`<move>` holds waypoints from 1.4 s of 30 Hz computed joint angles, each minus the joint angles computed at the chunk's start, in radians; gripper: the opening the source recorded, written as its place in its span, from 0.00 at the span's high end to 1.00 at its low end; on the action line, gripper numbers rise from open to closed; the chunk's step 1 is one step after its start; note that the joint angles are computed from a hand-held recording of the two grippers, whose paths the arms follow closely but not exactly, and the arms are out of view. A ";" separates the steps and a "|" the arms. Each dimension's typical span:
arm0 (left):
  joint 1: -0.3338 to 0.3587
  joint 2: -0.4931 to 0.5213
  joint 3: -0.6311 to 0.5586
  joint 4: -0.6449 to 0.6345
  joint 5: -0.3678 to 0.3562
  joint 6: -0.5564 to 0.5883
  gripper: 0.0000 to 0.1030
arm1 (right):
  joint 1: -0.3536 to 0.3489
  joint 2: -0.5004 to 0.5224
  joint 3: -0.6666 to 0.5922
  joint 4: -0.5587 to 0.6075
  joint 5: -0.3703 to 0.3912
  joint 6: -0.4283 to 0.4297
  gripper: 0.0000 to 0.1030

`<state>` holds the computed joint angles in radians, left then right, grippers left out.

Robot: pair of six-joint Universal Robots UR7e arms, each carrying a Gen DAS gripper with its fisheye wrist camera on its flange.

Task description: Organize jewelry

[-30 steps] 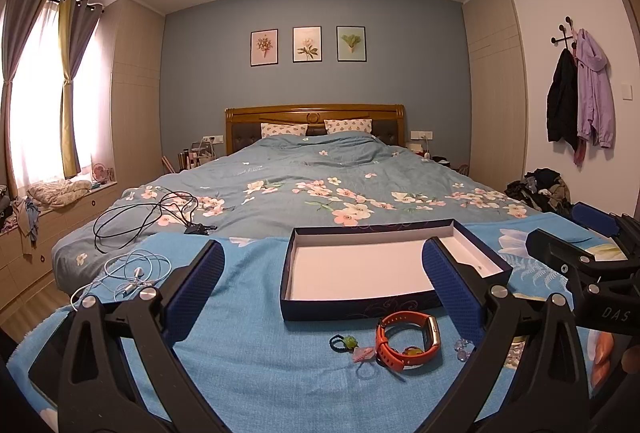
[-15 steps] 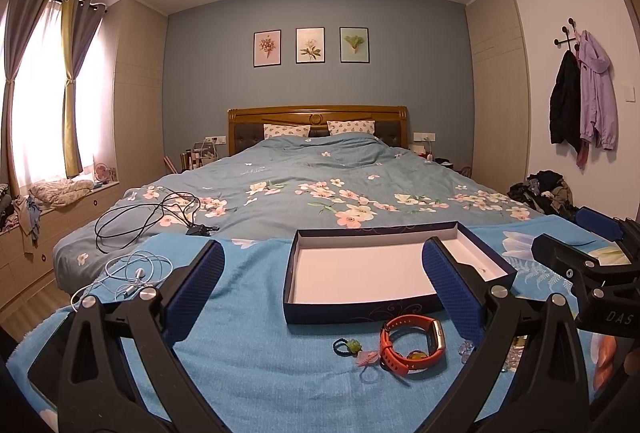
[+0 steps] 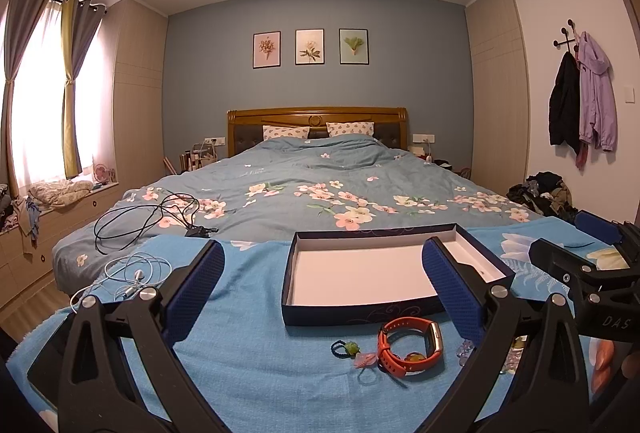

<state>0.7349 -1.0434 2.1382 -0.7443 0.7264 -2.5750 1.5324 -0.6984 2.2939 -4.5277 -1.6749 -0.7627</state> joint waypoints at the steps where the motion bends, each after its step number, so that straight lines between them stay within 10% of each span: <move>1: 0.000 0.000 -0.001 0.001 0.000 0.000 0.06 | 0.000 -0.001 -0.001 0.002 0.000 0.000 0.07; 42: 0.018 0.013 -0.019 0.043 0.021 -0.016 0.06 | -0.002 -0.013 0.010 0.029 -0.008 0.001 0.07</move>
